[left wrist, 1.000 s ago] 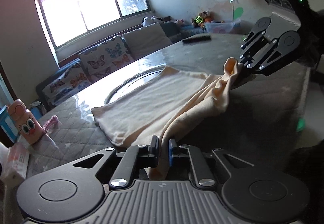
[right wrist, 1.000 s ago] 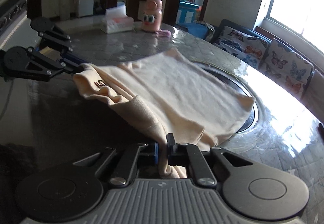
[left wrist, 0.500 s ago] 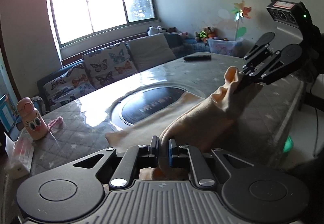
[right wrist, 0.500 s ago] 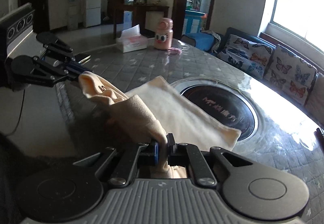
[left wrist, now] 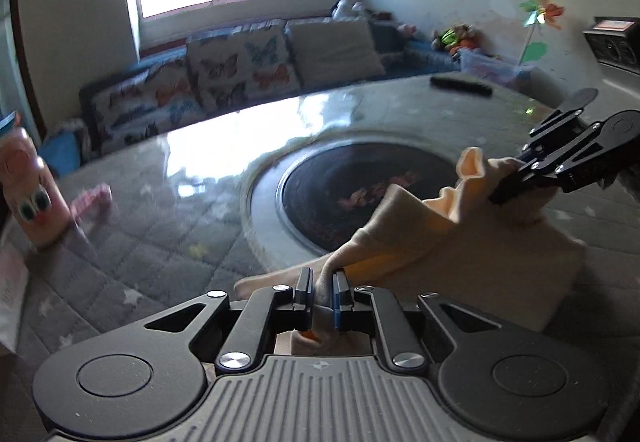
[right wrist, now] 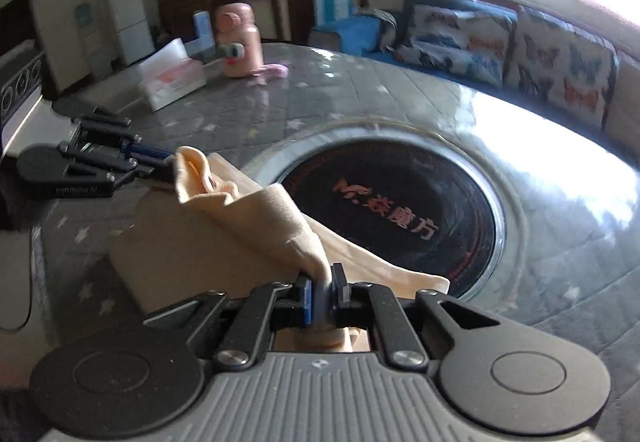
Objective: Fold clothes
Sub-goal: 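Fold the lifted side over the body with the right gripper while the left gripper holds the fabric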
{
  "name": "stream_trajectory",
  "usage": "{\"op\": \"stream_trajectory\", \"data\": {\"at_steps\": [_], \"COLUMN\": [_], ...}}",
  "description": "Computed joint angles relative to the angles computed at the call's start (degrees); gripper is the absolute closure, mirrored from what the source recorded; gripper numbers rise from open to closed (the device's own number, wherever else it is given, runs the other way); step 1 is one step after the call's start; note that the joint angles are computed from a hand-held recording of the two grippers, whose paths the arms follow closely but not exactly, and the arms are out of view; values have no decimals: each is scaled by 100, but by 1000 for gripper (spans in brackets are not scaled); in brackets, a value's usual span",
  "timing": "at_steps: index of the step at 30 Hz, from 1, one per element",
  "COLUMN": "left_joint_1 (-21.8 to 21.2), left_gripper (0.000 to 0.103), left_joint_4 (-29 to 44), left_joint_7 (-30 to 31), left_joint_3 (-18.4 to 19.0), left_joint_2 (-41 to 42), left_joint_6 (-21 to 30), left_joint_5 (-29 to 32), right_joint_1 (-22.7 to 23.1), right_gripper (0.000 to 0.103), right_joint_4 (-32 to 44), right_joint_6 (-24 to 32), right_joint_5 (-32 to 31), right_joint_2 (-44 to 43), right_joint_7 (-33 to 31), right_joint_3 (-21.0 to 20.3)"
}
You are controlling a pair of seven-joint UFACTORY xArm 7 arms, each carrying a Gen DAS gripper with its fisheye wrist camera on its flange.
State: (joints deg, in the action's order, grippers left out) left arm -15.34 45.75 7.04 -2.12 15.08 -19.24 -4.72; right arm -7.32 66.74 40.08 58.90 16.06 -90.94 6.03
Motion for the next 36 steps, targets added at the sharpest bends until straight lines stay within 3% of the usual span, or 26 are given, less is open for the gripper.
{"op": "stream_trajectory", "data": {"at_steps": [3,4,6,9,12,14,17,23,28,34,36], "left_joint_1": [-290,-430,-545,-1262,-1948,-1986,-1570,-1080,-916,-294,-569], "left_gripper": [78,77,75,75,75,76,79,82,84,84,84], "left_joint_4": [146,159,140,92,87,45,-23,37,144,450,646], "left_joint_7": [27,66,114,606,1314,1497,1347,1258,1085,257,230], "left_joint_3": [298,433,557,1121,1583,1517,1008,327,217,-211,74], "left_joint_2": [164,174,153,82,56,-30,-140,-115,5,295,459], "left_joint_6": [105,91,75,21,-114,-225,-367,-427,-174,43,167], "left_joint_5": [-450,-615,-818,-1567,-2540,-2817,-2533,-2268,-1989,-892,-904], "right_joint_1": [16,0,-50,-176,-239,-251,-178,148,97,-51,11], "right_gripper": [75,67,66,66,66,66,68,75,76,75,75], "right_joint_4": [250,288,344,315,74,-78,-225,-184,105,63,132], "right_joint_6": [-152,-259,-424,-573,-1152,-1372,-1151,-1058,-1263,-1053,-931], "right_joint_5": [95,179,266,419,1100,1658,2070,1551,1244,1418,1354], "right_joint_2": [344,426,545,552,369,230,69,257,664,515,548], "right_joint_7": [272,313,431,443,-73,-673,-1090,-726,-155,-332,-286], "right_joint_3": [39,75,118,187,320,381,275,92,187,364,364]}}
